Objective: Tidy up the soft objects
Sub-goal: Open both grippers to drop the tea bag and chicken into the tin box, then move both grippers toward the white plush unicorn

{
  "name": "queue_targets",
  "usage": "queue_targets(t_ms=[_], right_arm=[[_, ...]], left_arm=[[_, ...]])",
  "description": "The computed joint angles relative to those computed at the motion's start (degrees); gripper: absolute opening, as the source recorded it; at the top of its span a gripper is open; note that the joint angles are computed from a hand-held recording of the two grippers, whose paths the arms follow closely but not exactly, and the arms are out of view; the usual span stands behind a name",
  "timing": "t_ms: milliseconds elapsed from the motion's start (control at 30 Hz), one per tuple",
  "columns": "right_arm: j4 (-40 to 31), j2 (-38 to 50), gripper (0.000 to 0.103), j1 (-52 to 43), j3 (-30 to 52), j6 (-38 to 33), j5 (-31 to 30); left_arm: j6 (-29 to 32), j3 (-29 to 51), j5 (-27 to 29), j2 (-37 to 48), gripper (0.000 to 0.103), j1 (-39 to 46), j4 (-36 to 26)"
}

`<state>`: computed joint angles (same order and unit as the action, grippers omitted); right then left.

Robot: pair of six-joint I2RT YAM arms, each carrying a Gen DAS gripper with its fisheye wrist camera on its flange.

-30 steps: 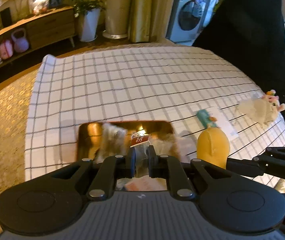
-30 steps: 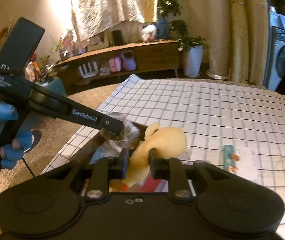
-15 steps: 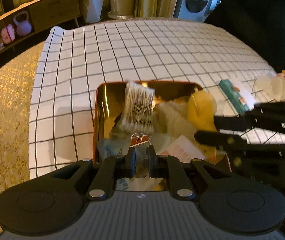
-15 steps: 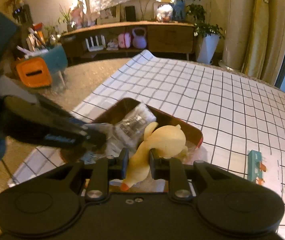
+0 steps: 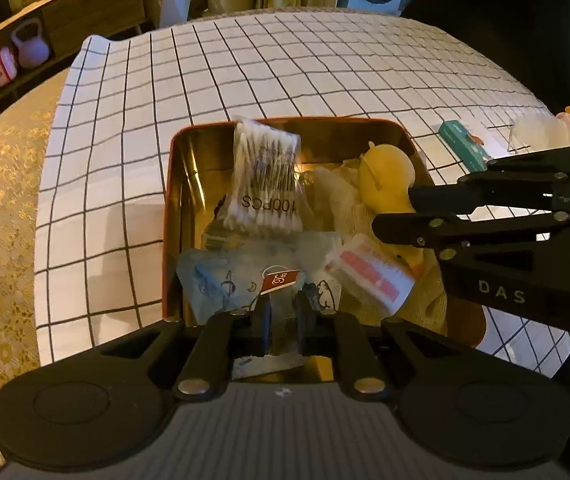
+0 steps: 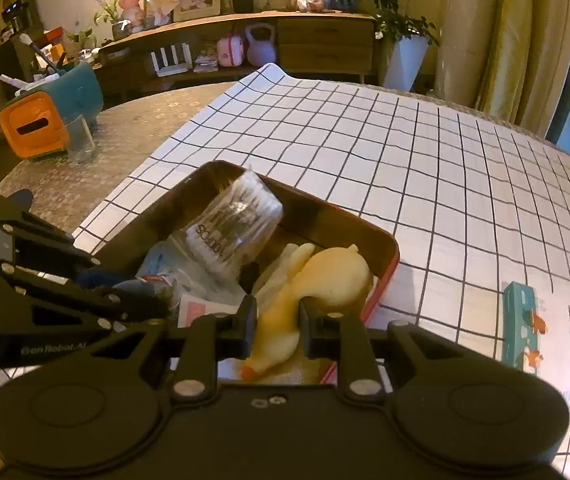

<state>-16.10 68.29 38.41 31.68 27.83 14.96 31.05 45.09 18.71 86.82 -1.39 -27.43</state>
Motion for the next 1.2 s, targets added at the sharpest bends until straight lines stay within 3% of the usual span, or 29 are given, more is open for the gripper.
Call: queue_targets(t_ms=[700,800,933,1200], right_arm=[[-4.96,-7.78,0.033,2.90,-0.63,3.57,1.66],[-6.94,-10.69,0.035,3.82,-0.96,4.45,1.99],[-10.18,-15.10,0.040,5.71,-1.15,5.97,3.67],[-16.94,-23.99,0.051,8.22,-1.29,8.23,6.59]], left_arm=[[-1.96,-2.20,-3.67,0.21,0.013,-3.10,3.26],[-2.91,-1.82,-3.42,0.09,0.016,-2.87,2.57],[-3.50,-1.85,-2.95,-0.82,0.030,-2.36,1.87],[-5.09,-3.61,-2.82,-4.72,0.030,-2.56,0.71]])
